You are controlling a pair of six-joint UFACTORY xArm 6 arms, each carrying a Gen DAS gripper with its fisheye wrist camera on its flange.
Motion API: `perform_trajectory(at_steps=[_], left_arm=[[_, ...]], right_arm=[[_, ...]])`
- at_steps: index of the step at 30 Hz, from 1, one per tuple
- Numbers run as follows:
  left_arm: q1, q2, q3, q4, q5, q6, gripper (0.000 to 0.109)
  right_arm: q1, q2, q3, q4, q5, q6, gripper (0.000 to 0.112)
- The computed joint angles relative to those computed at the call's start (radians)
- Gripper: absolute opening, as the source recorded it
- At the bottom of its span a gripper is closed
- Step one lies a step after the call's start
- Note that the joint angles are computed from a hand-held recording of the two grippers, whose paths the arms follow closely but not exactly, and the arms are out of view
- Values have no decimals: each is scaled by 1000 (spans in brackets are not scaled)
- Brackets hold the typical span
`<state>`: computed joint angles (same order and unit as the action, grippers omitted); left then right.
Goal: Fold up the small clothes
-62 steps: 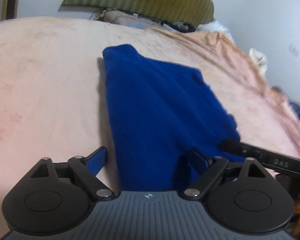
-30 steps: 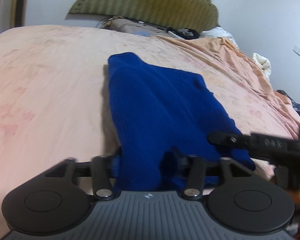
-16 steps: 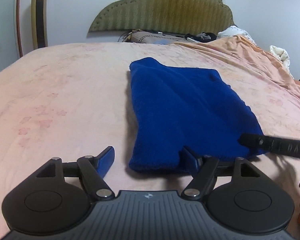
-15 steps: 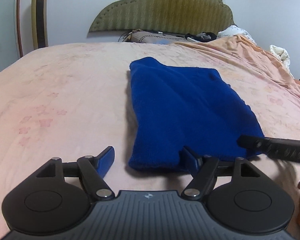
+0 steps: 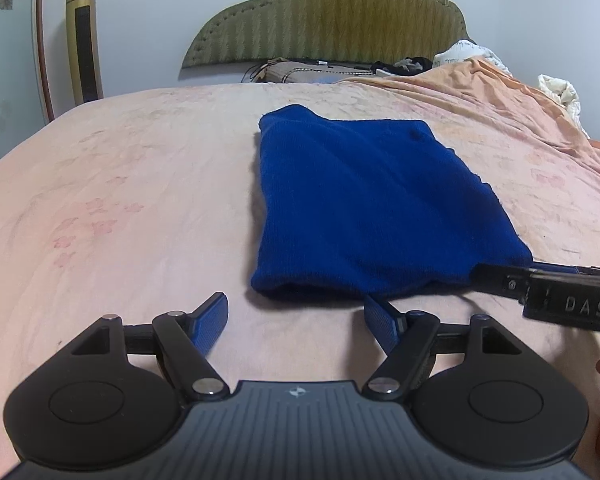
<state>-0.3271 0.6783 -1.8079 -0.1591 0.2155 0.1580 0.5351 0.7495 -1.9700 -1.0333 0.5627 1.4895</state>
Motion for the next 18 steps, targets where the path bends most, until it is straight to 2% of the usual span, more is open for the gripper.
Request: perform_trajectory(at_steps=[4, 6, 9, 13, 18], left_arm=[[6, -20, 44, 40, -32, -52, 78], [12, -29, 70, 98, -55, -117, 84], [24, -41, 102, 183, -85, -212, 85], [31, -51, 118, 229, -88, -250, 86], [39, -62, 137, 304, -87, -315, 96]], right_arm=[[15, 1, -3, -2, 18, -20, 84], [23, 5, -10, -1, 27, -33, 87], [38, 16, -29, 3, 53, -64, 92], [53, 41, -68, 26, 86, -125, 100], [68, 64, -105, 42, 141, -166, 103]])
